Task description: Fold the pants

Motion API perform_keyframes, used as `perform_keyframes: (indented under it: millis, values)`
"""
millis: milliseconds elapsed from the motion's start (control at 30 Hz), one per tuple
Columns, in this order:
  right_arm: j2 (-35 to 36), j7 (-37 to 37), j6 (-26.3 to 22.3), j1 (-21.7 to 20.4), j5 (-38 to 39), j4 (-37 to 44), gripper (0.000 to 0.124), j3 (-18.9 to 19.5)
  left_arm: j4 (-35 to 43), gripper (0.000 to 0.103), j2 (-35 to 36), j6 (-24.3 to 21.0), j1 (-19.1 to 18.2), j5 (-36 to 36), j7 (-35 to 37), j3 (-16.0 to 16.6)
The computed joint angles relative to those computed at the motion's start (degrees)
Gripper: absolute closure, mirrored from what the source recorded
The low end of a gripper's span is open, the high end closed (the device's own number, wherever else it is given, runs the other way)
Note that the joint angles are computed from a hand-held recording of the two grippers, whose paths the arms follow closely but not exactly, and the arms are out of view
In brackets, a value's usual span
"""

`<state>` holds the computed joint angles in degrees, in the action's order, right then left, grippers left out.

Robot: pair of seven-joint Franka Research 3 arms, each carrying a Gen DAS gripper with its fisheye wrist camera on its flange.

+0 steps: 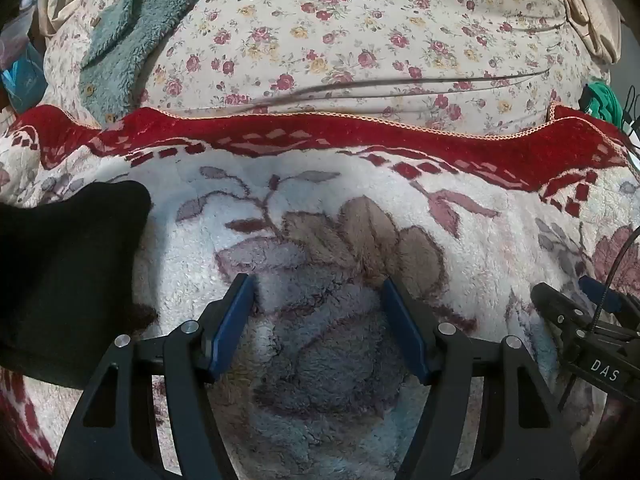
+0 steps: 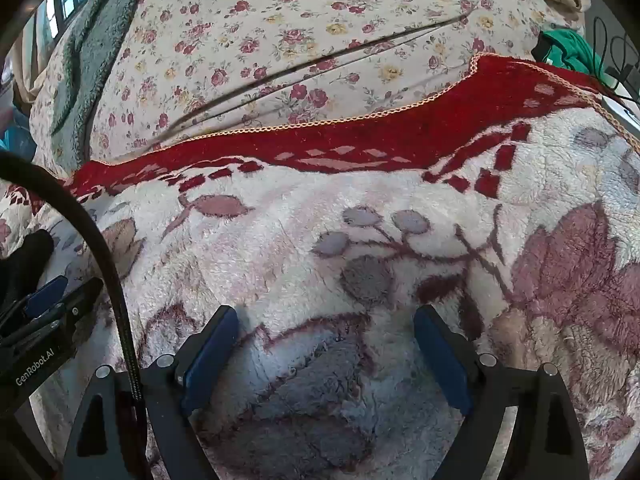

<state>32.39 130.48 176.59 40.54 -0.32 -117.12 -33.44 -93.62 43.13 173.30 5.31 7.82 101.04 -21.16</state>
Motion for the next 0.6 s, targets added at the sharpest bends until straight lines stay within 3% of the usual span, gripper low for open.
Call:
perform_keyframes:
  millis: [600]
  values:
    - [-1.2, 1.7, -1.4, -0.1, -2.3, 0.3, 0.035, 0.0, -0.8, 0.036, -0.5, 0.3, 0.1, 0.1, -0.3, -0.1]
